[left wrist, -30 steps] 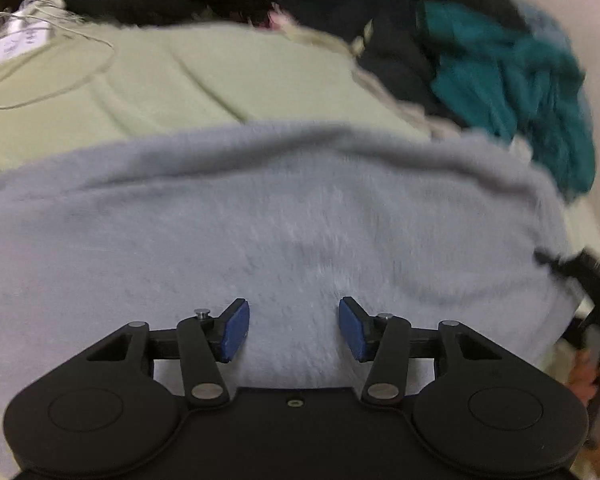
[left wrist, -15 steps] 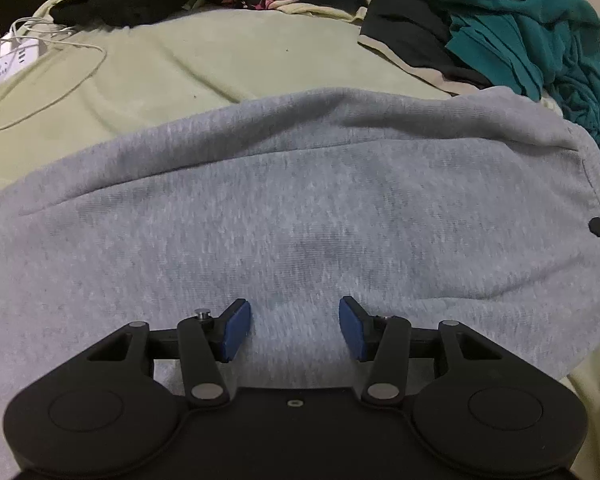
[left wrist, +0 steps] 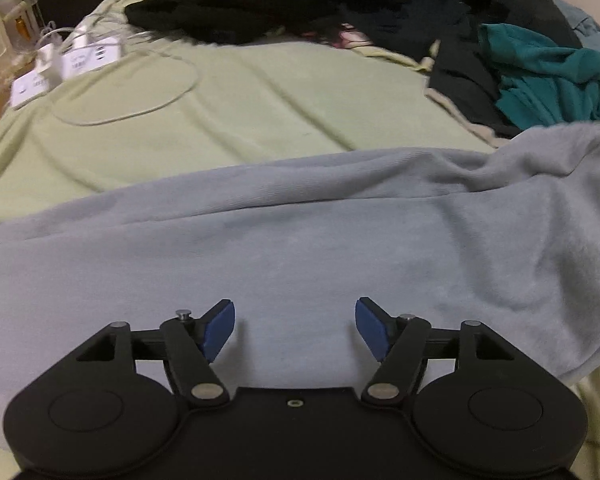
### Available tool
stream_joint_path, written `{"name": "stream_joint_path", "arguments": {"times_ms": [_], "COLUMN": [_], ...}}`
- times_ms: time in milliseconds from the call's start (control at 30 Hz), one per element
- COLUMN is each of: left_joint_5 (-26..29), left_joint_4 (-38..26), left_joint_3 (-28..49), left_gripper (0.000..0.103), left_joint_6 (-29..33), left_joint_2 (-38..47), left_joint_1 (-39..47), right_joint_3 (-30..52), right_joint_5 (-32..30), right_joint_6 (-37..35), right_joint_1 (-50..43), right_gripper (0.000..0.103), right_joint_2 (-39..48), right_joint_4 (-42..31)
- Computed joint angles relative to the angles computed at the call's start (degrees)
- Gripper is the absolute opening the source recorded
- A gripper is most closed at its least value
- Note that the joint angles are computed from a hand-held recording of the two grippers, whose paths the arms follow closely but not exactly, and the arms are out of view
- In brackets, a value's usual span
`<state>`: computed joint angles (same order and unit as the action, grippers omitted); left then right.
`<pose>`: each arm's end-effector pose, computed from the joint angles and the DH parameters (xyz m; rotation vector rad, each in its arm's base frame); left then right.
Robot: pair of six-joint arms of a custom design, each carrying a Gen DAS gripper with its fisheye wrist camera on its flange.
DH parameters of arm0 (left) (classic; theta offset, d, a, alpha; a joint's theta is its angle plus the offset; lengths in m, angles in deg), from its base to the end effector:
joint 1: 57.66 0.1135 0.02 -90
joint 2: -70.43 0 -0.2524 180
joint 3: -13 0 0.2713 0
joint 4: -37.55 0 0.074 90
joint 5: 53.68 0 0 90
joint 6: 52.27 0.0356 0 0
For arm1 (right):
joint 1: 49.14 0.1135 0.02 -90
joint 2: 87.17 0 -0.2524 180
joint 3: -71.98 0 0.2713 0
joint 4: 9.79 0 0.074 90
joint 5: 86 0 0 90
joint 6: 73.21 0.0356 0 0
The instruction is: Fold clothes
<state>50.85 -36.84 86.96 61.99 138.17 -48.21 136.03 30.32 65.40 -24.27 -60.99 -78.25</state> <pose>0.2327 0.0297 0.2758 0.4138 2.6689 -0.1784 0.0963 0.0272 0.3375 0.6862 1.9414 0.3141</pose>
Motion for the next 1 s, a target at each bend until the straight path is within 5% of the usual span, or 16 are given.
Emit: {"name": "stream_joint_path", "arguments": {"times_ms": [133,267,567,1000], "left_joint_5": [2.25,3.97,7.73,13.43], "left_joint_4": [-1.57,-2.2,-3.09,-9.32], "left_joint_3": [2.24,4.96,13.71,29.95], "left_gripper": [0.072,0.072,0.07,0.07], "left_joint_6": [6.58,13.62,20.49,20.94], "left_joint_2": [2.88,7.33,18.21,31.66], "left_joint_1": [7.99,16.63,27.65,34.83], "right_joint_3": [4.78,9.63,20.97,36.81], "right_joint_5": [8.76,10.76,3.78,-5.54], "right_joint_6": [1.42,-0.63,-4.23,-3.38], "right_joint_1": [12.55,19.05,25.65,33.13], "right_gripper": [0.032,0.032,0.028,0.027], "right_joint_2": [9.86,20.78,44.9,69.06], "right_joint_4": [3.87,10.52,21.73,24.56]}}
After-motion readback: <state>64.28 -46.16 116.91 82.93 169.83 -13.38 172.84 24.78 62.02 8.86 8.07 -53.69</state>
